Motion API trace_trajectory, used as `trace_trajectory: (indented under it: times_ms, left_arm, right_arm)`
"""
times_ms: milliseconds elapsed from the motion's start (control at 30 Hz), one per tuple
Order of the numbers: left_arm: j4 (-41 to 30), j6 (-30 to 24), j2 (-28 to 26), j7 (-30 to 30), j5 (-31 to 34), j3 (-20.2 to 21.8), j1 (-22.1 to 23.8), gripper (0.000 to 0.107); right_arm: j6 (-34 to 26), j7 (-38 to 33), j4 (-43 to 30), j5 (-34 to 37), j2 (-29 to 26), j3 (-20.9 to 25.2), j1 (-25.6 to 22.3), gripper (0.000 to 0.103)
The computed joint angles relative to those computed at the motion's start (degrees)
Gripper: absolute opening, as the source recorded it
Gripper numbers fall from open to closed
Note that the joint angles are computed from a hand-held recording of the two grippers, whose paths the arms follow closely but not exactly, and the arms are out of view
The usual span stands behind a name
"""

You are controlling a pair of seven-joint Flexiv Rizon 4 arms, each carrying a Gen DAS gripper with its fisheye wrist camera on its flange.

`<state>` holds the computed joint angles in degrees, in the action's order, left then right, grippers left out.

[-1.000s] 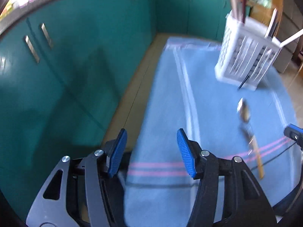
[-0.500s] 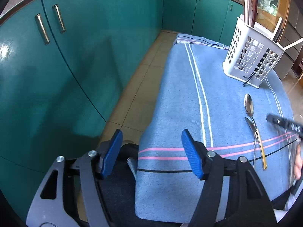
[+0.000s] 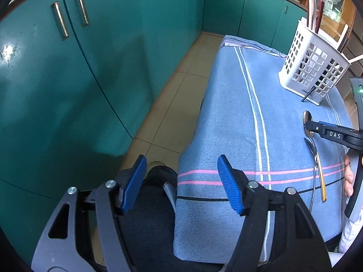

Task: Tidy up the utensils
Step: 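Grasp a gold-handled spoon with the right gripper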

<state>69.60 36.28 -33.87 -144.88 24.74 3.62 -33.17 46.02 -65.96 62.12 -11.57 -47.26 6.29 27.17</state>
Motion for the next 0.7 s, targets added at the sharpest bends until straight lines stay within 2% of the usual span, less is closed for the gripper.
trace_trajectory:
  times_ms: [100, 167, 233, 267, 333, 400, 533, 600, 667, 700]
  left_arm:
    - [-0.84, -0.09, -0.52, 0.59, -0.02, -0.18, -0.11, 0.065]
    - [-1.02, 0.02, -0.64, 0.77, 0.01, -0.17, -0.26, 0.066]
    - [-1.36, -0.17, -0.83, 0.99, 0.00, -0.13, -0.39, 0.067]
    - [-1.55, -0.33, -0.95, 1.10, -0.02, -0.12, -0.47, 0.067]
    - [-2.04, -0.72, -1.20, 1.31, -0.03, -0.08, -0.64, 0.067]
    - [-2.39, -0.69, -1.42, 1.59, -0.06, -0.09, -0.70, 0.067]
    - [-3.56, -0.47, -2.29, 2.56, -0.35, -0.25, -0.79, 0.068]
    - [-4.94, -0.57, -3.34, 3.70, -0.80, -0.51, -0.79, 0.069]
    - [-5.88, -0.69, -4.09, 4.58, -1.24, -0.54, -0.98, 0.069]
    - [-6.75, -0.95, -4.71, 5.22, -1.51, -0.61, -1.06, 0.069]
  right_arm:
    - [0.26, 0.00, 1.02, -0.63, 0.57, -0.54, -0.07, 0.051]
    - [0.97, 0.24, 2.13, -0.80, 1.15, -0.71, -0.27, 0.047]
    - [1.95, 0.06, 3.13, -0.43, 1.75, -0.33, -0.85, 0.030]
    - [1.87, -0.08, 3.28, -0.19, 1.94, -0.09, -1.17, 0.026]
    - [2.03, -0.38, 4.36, -0.15, 2.63, -0.01, -1.52, 0.011]
    - [2.69, -0.32, 5.67, -0.28, 3.26, -0.22, -1.84, 0.008]
    - [4.15, 0.07, 10.56, -0.28, 6.31, -0.47, -3.21, 0.008]
    - [5.87, -1.50, 12.63, 1.53, 7.85, 1.21, -5.32, 0.008]
    - [7.61, -3.53, 13.61, 4.40, 8.87, 3.28, -7.52, 0.014]
    - [8.92, -4.27, 13.94, 5.72, 9.32, 3.85, -8.49, 0.025]
